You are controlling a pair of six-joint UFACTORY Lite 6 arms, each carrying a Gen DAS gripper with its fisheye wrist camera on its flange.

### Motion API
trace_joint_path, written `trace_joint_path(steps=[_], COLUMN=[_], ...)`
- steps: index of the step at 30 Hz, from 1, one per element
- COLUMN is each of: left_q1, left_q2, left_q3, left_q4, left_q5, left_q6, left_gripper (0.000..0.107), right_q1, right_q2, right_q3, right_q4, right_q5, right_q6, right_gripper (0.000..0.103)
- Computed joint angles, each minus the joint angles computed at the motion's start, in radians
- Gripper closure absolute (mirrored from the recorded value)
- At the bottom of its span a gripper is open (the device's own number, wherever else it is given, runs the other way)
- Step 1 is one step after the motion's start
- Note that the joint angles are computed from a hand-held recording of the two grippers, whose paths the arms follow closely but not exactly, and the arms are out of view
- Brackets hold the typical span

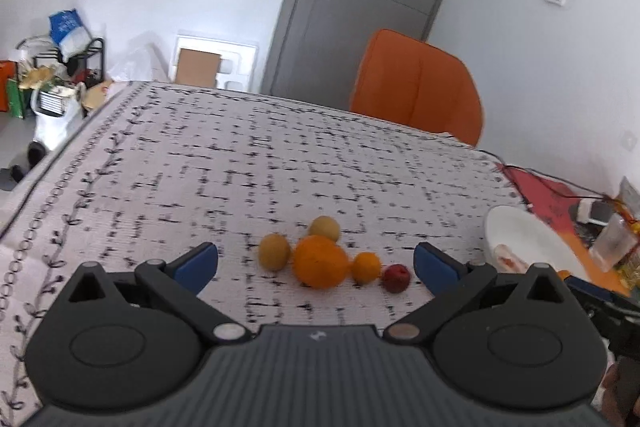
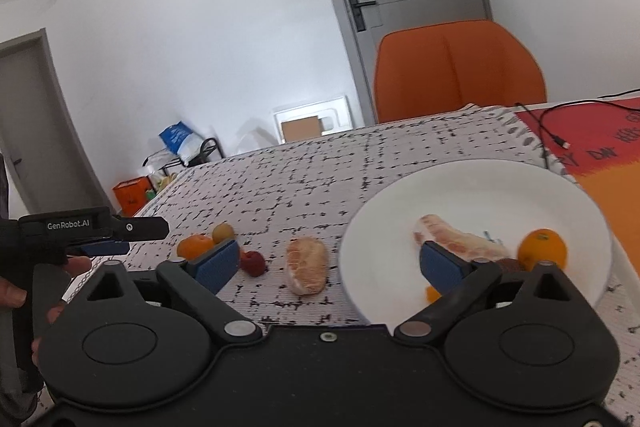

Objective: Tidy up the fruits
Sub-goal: 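Withdraw both grippers from the plate back toward the remaining fruits, then close the right gripper on the peeled tangerine segment while left approaches the oranges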

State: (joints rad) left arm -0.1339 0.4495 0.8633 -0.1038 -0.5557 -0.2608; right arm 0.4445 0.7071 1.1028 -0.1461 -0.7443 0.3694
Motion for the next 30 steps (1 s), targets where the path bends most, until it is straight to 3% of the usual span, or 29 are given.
trace_joint_path(steps=[6,20,30], left_q1=[0.037,0.112,0.162], left_q2=[-0.009,0.001,0.039], left_q3=[-0.019,-0.064,-0.069], left_q4=[0.032,0.164,0.21], left_q5=[0.004,-0.085,-0.136], left_q6=[-0.025,-0.087,-0.106], left_gripper=[0.004,0.011,0.027], right_q1=[0.028,0.099,0.143], right_q2=[0.036,0.141,0.252], right_q3=[0.076,0.297,0.497], right_q4=[-0.005,0.039,0.328], right_q5=[0.071,0.286,0.446], right_q6=[-0.004,-0.084,-0.401], right_gripper=[0.024,0.051,0.069])
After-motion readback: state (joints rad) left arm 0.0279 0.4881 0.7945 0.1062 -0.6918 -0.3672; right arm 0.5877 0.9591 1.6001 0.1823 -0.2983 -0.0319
